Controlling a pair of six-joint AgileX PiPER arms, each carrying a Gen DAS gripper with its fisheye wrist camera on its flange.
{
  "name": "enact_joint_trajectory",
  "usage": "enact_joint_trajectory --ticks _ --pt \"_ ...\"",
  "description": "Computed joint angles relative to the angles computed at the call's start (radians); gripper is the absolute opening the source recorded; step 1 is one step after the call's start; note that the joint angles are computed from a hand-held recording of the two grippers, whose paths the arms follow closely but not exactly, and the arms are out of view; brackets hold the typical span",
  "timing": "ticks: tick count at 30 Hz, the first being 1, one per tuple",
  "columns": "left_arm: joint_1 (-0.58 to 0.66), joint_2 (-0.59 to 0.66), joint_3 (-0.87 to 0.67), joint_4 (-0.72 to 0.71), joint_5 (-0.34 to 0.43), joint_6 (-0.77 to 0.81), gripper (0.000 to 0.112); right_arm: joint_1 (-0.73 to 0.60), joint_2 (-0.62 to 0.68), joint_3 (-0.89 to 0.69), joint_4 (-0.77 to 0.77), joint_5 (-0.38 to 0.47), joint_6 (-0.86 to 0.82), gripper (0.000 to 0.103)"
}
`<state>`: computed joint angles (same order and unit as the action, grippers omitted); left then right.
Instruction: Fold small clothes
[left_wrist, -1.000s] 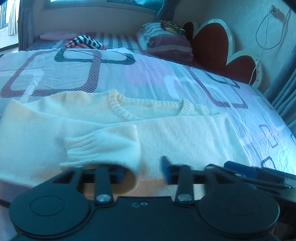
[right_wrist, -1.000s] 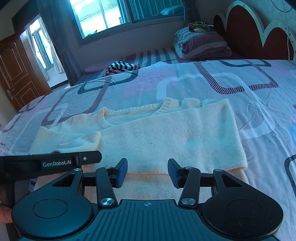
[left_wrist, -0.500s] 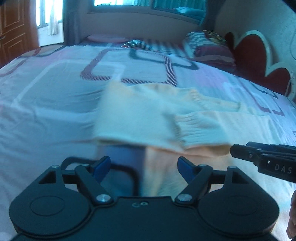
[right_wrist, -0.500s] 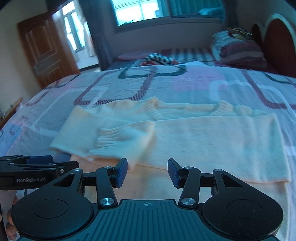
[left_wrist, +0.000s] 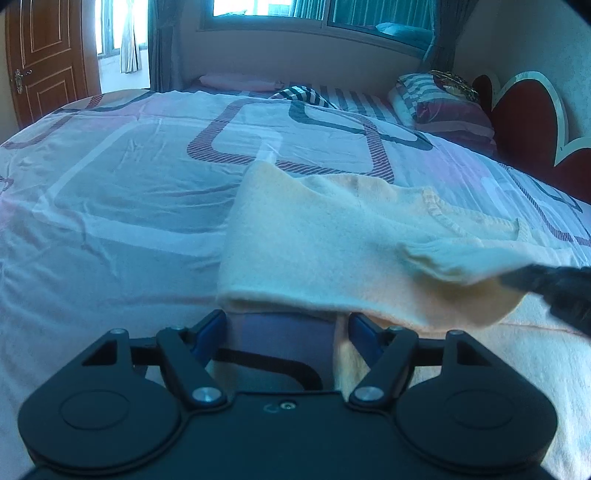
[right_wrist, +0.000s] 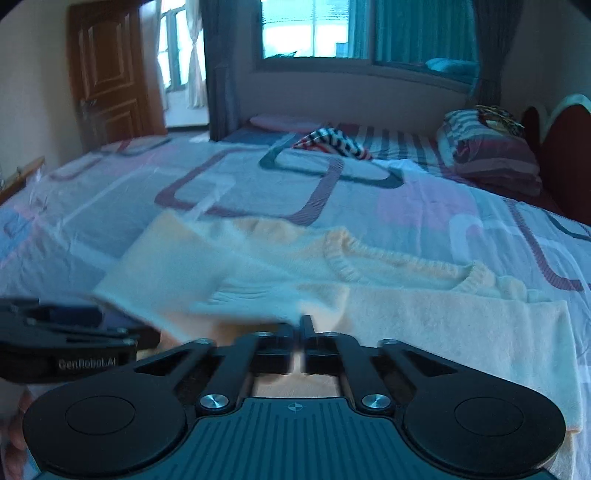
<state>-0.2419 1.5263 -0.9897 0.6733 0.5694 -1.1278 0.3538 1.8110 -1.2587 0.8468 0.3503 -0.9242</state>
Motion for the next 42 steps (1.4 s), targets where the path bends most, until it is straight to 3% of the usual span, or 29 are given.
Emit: enact_joint_trajectory --ticks 3,7,11,14,17,20,21,24,26,29,34,35,37,42 --pt "-0.003 0.009 -0.004 0.018 -0.001 -0.009 0.071 -0.061 -0.017 -0.007 0.093 0.0 -0.026 0.002" --pt "-0.012 0.019 -0.004 0.064 -0.006 -0.047 0.069 -0.157 -0.027 -0.033 0.087 0.011 0.059 0.002" --pt "-0.018 0.018 0.007 0.126 -0.04 -0.116 0.038 -0.256 0.035 -0.116 -0.068 0.128 0.281 0.002" --pt "-0.019 0.02 0.01 0.137 -0.067 -0.122 0.02 -0.335 0.055 -0.131 -0.046 0.196 0.334 0.002" --pt "-0.03 0.019 0.013 0.148 -0.076 -0.133 0.011 -0.374 0.081 -0.165 -0.057 0.263 0.362 0.002" --pt "-0.029 0.021 0.01 0.134 -0.077 -0.121 0.009 -0.392 0.076 -0.152 -0.032 0.243 0.364 0.003" --pt "-0.03 0.022 0.01 0.136 -0.076 -0.12 0.009 -0.392 0.075 -0.152 -0.038 0.231 0.363 0.007" --pt "-0.023 0.023 0.008 0.12 -0.078 -0.101 0.009 -0.376 0.063 -0.126 -0.064 0.164 0.364 0.032" --pt "-0.02 0.022 0.007 0.111 -0.078 -0.093 0.009 -0.383 0.056 -0.111 -0.046 0.132 0.357 0.037" --pt "-0.024 0.024 0.004 0.109 -0.072 -0.086 0.009 -0.406 0.071 -0.131 -0.06 0.176 0.386 0.037" --pt "-0.024 0.027 0.001 0.109 -0.068 -0.081 0.009 -0.434 0.061 -0.112 -0.065 0.156 0.419 0.035" --pt "-0.023 0.029 0.001 0.112 -0.069 -0.08 0.009 -0.437 0.064 -0.116 -0.067 0.166 0.413 0.033" --pt "-0.026 0.03 -0.002 0.113 -0.065 -0.081 0.009 -0.439 0.065 -0.118 -0.066 0.172 0.399 0.014" --pt "-0.032 0.034 -0.01 0.109 -0.053 -0.078 0.009 -0.436 0.082 -0.138 -0.105 0.193 0.412 0.004"
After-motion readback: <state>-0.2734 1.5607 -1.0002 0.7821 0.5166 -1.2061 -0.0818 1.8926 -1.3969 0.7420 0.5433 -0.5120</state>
